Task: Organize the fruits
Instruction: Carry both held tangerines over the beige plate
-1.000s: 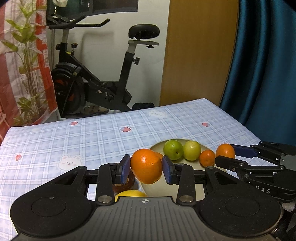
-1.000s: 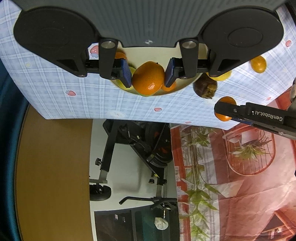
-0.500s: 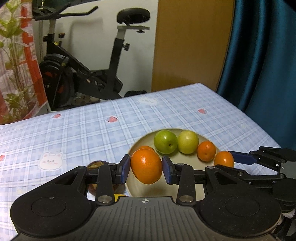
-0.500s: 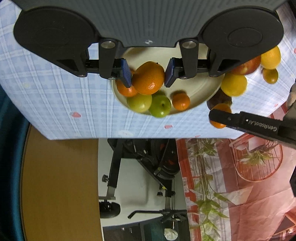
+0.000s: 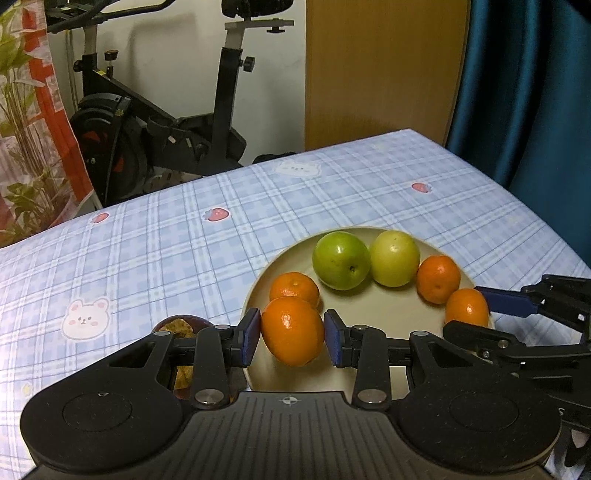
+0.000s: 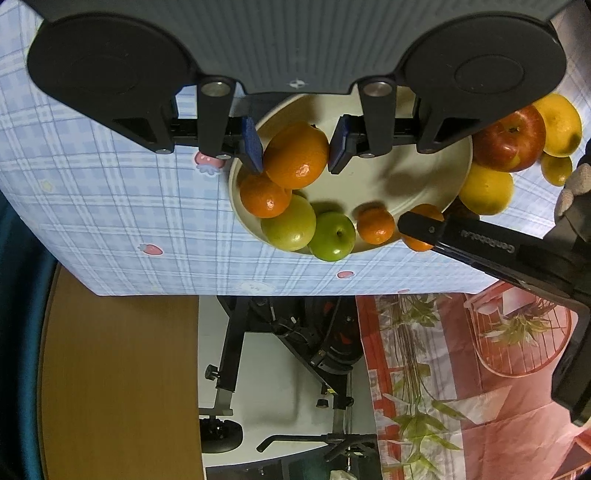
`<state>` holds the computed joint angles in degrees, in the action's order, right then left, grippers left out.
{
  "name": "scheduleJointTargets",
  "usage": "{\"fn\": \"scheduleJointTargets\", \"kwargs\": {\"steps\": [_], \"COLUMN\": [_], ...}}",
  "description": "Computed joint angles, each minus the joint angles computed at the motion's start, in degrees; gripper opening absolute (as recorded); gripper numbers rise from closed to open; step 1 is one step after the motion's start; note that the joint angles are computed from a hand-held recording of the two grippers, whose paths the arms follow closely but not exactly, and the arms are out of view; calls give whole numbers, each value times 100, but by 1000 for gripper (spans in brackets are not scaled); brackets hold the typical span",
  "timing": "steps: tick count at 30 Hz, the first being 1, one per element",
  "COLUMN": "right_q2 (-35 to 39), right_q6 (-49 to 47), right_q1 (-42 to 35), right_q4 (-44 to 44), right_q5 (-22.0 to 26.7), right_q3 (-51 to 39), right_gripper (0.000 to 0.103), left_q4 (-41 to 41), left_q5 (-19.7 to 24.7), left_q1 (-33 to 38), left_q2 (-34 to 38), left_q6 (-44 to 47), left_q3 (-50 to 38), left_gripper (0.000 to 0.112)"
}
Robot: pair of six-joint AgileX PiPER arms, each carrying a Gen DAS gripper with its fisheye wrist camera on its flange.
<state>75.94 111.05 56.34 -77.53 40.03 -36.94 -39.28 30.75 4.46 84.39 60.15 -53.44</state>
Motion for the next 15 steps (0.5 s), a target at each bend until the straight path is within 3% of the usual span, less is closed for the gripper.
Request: {"fn": "scheduleJointTargets", "kwargs": {"steps": [15], "right_q2": [159], "right_q6": [-31], "right_q1": [-142], "right_q4": [-121], "right_q5": [-100], "right_q3": [-35], "right_gripper": [42], "left_q4": [465], "left_q5": [-676], "left_q1": [-383], "left_q2": [90], "left_q6": [-161], "left_q3": [137], "left_gripper": [39]}}
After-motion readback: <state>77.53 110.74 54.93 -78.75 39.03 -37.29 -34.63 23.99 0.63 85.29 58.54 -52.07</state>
